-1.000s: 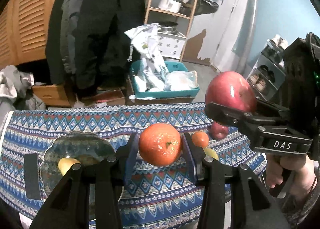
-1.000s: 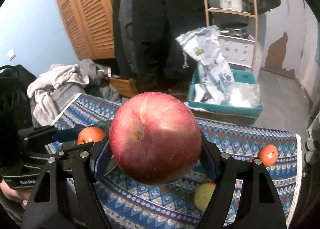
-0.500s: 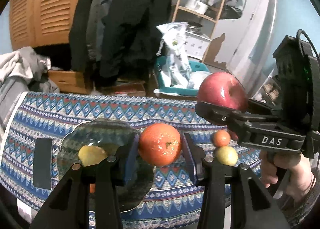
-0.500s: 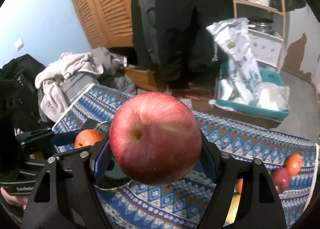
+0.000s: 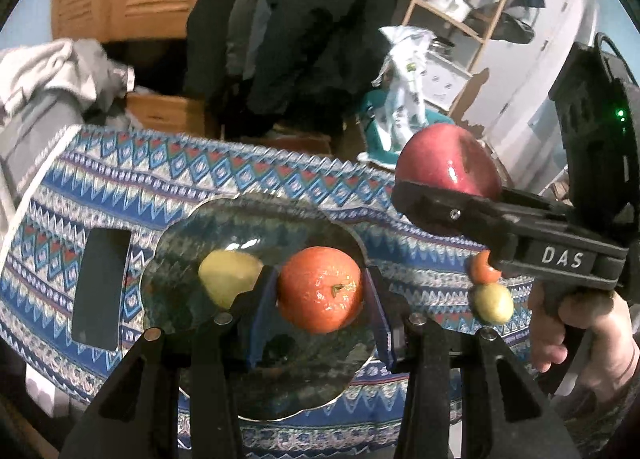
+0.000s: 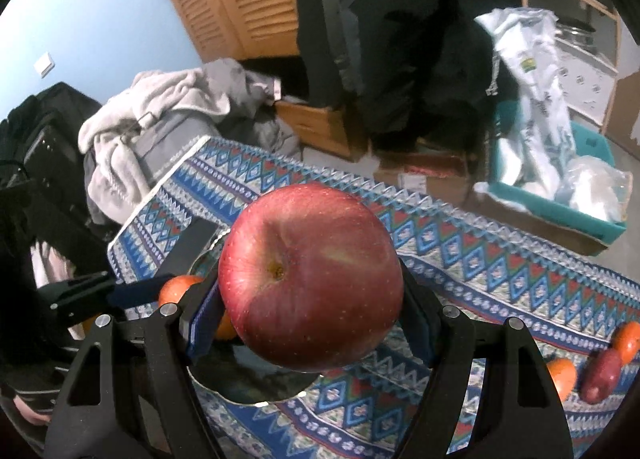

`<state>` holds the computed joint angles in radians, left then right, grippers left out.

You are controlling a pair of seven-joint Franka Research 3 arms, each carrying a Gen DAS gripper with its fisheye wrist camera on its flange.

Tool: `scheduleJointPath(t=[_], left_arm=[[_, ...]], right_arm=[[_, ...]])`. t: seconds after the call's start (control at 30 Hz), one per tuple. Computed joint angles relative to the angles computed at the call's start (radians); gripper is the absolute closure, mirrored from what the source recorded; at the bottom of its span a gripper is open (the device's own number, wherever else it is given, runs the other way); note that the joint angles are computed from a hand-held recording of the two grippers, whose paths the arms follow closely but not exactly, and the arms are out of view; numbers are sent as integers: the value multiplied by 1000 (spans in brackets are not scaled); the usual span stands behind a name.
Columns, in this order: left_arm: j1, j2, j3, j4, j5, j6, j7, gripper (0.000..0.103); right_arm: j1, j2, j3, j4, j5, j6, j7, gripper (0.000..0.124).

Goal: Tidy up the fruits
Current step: 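Carry the red apple and tangerine over the glass bowl with both tools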

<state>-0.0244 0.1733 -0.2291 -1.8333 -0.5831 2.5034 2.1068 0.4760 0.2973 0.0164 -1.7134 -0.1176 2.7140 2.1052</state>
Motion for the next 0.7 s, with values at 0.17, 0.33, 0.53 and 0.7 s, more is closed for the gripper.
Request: scheduleJointPath(t=[0.17, 0.33, 0.53, 0.7], left_arm=[[5, 21, 8, -8, 42, 11, -29, 58], [13, 46, 5, -7, 74, 11, -50, 58], [18, 74, -3, -4, 122, -12, -88, 58], [18, 102, -6, 7, 167, -26, -132, 58]], right_arm=[[-10, 71, 23, 73, 58, -31, -58, 47], [-1, 131, 24, 138, 97, -82, -93, 47], [2, 180, 30, 188, 147, -131, -122, 47], [2, 209, 34, 204, 178, -158, -137, 47]])
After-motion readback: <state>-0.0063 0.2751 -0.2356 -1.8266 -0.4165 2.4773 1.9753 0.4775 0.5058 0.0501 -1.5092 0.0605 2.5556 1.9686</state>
